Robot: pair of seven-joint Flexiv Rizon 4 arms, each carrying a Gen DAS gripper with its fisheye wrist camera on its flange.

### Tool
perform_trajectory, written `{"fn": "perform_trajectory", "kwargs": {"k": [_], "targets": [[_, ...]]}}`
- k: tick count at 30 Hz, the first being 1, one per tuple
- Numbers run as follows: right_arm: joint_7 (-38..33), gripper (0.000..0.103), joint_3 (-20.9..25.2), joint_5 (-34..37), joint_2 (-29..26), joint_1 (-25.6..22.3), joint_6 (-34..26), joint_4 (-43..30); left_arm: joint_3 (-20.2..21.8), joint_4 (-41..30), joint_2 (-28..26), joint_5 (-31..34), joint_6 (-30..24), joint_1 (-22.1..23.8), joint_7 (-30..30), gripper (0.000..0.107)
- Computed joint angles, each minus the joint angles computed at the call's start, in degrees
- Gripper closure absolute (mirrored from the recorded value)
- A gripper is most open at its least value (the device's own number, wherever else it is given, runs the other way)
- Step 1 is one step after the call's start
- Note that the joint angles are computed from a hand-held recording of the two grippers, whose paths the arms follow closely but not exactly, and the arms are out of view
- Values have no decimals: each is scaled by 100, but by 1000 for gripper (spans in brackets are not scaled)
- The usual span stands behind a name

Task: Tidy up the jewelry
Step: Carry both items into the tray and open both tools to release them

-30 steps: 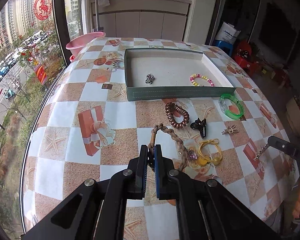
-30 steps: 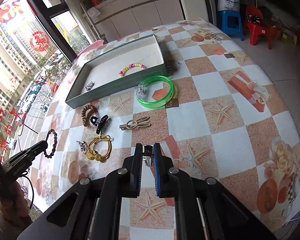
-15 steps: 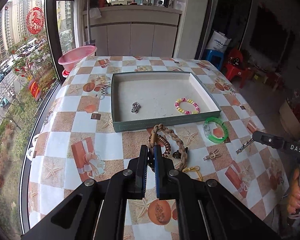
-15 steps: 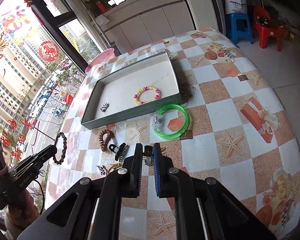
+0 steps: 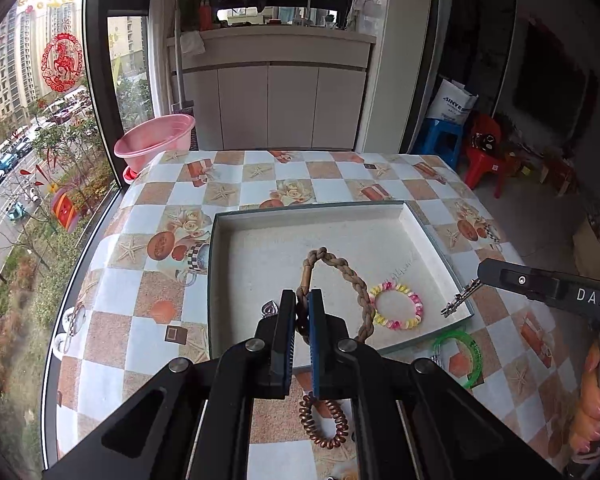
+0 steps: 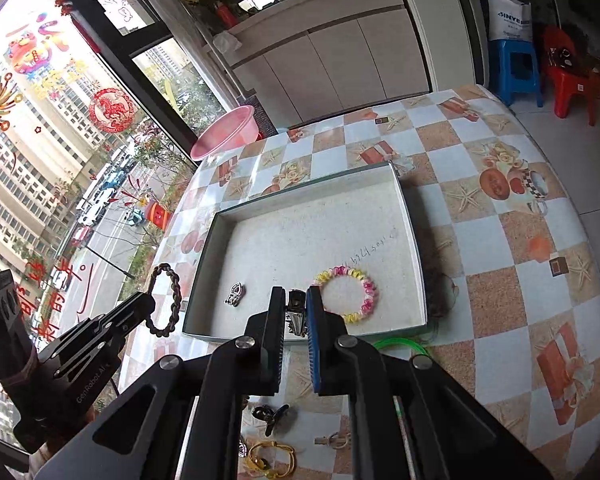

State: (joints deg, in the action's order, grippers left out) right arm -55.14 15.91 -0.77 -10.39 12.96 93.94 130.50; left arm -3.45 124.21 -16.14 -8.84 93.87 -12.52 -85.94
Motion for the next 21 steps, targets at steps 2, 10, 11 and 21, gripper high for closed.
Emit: {"fn": "perform_trajectory", "kwargs": {"k": [2, 10, 11, 21], "targets": [[-144, 92, 103, 26, -241, -143, -198, -279, 208, -306, -267, 77, -149, -186, -68, 88], [-474, 92, 258, 277, -1128, -395, -552, -1040, 874, -1215, -1200, 503, -631, -766, -553, 88], [-488, 92, 276, 302, -1228, -428, -572, -1105, 989, -1303, -1292, 564, -685, -858, -631, 88], [-425, 89, 285, 318, -1677, -583, -532, -1308, 1645, -1901, -1840, 1114, -1122, -1317, -1358, 88]]}}
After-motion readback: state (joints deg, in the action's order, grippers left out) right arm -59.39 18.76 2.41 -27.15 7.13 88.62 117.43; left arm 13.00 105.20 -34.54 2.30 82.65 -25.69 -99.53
